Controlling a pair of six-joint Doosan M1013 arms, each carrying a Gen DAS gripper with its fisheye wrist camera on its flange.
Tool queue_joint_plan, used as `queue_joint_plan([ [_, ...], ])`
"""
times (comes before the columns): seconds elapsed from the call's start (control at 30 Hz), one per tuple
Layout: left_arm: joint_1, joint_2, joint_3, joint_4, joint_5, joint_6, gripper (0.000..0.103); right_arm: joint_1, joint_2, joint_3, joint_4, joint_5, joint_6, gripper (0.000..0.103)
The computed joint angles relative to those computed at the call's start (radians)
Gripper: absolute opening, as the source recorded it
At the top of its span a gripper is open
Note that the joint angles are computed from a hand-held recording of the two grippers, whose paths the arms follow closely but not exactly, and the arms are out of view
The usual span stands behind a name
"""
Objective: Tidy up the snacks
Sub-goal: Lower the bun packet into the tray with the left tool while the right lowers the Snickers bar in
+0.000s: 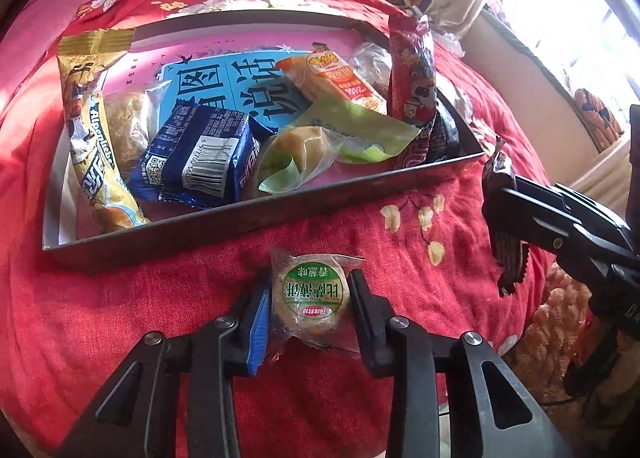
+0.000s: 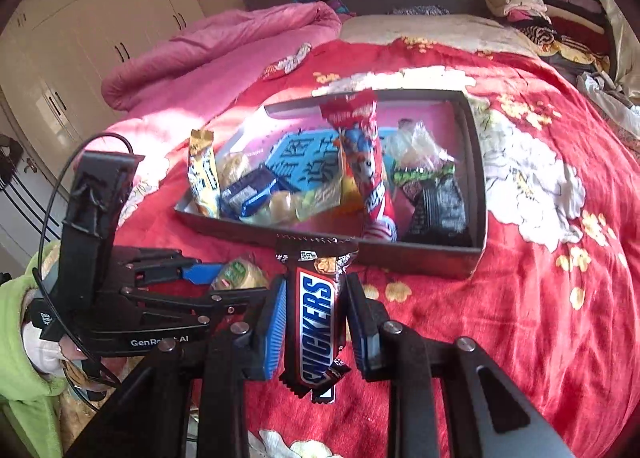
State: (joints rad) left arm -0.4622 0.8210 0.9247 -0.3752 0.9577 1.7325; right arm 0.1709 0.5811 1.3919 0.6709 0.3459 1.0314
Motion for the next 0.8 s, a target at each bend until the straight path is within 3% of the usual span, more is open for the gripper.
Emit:
queue_joint_plan([
  [0.17, 0.02, -0.048, 0.061, -0.12, -0.127, 0.081, 0.035, -0.008, -0.01, 0.006, 0.145, -0.063, -0.117, 0.029],
  [0.33, 0.028, -0.074, 0.092, -0.112, -0.256, 0.077, 0.035, -0.02, -0.016, 0.014, 0.197, -0.093, -0.145, 0.029],
  [0.63, 0.043, -0.03, 0.017, -0.011, -0.256, -0.036, 0.035, -0.027, -0.016, 0.012, 0.227, -0.138, -0.161, 0.029],
  [0.8, 0.04, -0.027, 0.016, 0.016, -0.265, -0.039, 0.035, -0.026, -0.005, -0.009, 0.041, -0.156, 0.015, 0.029],
])
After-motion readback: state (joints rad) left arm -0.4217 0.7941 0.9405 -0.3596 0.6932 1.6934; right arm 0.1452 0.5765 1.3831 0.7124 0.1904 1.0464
